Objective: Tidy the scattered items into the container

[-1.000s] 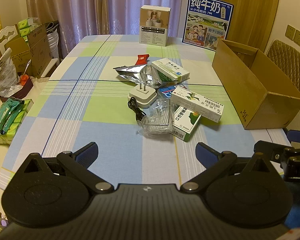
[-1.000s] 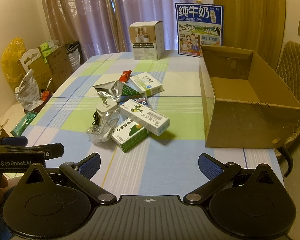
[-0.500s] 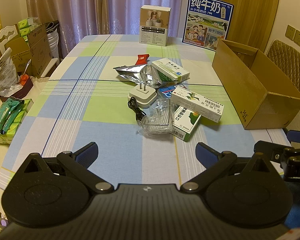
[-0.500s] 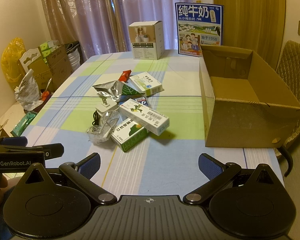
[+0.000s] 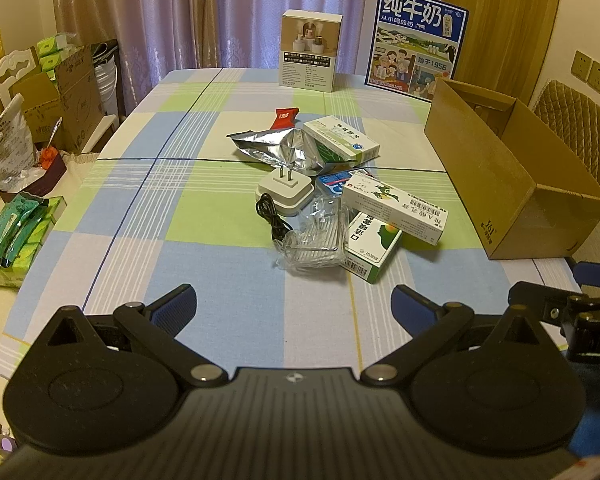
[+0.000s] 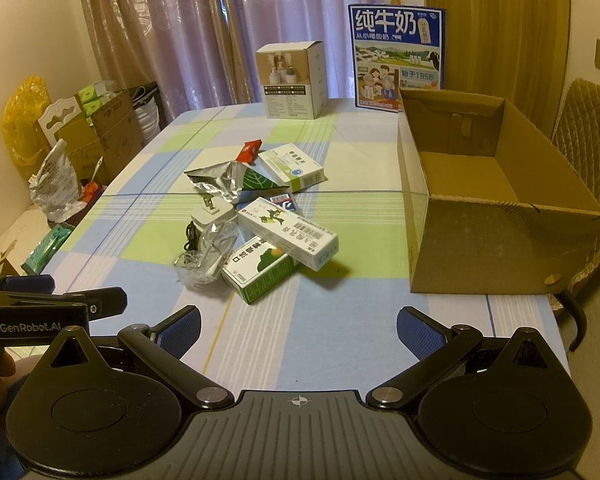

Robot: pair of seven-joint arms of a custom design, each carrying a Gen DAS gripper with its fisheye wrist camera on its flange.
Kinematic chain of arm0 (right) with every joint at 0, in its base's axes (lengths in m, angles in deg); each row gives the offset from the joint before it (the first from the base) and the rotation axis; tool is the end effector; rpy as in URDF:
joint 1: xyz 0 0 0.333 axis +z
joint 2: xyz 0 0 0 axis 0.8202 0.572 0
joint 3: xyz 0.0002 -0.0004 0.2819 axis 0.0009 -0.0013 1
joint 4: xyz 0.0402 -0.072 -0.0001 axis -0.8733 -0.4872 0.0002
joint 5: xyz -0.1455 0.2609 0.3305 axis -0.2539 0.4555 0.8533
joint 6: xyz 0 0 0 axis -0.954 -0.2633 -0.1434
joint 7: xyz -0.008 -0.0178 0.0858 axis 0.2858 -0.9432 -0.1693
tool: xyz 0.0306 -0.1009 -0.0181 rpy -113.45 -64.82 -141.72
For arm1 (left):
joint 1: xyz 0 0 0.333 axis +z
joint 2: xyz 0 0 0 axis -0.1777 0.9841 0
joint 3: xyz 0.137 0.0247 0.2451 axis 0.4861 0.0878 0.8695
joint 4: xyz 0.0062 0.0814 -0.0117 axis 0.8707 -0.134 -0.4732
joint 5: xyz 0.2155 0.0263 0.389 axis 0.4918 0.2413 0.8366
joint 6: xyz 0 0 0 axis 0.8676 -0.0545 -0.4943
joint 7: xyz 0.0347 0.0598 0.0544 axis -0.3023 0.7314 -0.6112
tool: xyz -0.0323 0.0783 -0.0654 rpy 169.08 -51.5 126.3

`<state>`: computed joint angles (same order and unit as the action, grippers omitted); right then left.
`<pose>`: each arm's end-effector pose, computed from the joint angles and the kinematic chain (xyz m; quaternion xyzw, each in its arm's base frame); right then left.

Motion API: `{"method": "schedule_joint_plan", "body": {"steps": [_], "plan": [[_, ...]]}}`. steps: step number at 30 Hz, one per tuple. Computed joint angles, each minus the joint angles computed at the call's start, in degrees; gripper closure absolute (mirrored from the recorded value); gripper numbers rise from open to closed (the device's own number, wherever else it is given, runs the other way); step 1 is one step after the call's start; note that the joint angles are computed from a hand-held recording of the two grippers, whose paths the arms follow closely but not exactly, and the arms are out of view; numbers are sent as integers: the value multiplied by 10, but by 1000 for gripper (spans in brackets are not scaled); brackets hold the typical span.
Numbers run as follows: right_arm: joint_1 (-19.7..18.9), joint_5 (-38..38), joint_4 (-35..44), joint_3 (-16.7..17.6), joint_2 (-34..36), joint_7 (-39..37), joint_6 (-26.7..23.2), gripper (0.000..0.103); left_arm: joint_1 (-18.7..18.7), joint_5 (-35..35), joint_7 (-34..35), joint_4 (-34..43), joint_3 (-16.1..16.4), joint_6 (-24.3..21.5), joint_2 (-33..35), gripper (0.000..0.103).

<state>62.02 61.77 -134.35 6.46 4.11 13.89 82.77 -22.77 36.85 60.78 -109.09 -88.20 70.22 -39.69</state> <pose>0.6650 0.1030 0.5057 -0.8475 0.3553 -0.0868 0.3846 0.5365 -0.2676 0.5069 -0.7894 0.4857 -0.2197 0.3044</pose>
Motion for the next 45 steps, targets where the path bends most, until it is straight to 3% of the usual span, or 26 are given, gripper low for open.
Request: {"method": "schedule_joint_plan", "body": {"steps": [8, 13, 18, 21, 26, 32, 37, 40, 45], "plan": [[-8, -12, 49, -2, 28, 33, -60, 2, 2, -36, 49, -2, 10, 15, -11, 1], [-13, 11, 72, 5, 37, -20, -70, 2, 12, -57, 118, -1, 24, 28, -13, 1], [-13, -2, 147, 13, 91, -48, -105, 2, 28, -116, 197, -13, 49, 71, -11, 1], [-6, -33, 185, 20, 122, -67, -101, 2, 37, -152, 251, -10, 60, 86, 3, 1], [-3, -70, 266, 31, 186, -73, -133, 2, 45, -266, 351, -15, 81, 157, 31, 2], [3, -112, 351, 45, 261, -112, -165, 2, 59, -320, 431, 29, 72, 183, 97, 2], [5, -137, 440, 53, 330, -135, -211, 3, 75, -368, 466, 71, 61, 187, 148, 9], [12, -159, 493, 55, 369, -150, -230, 12, 83, -374, 480, 92, 54, 188, 172, 11], [25, -190, 536, 53, 407, -165, -224, 15, 93, -381, 499, 120, 46, 173, 198, 31]]}}
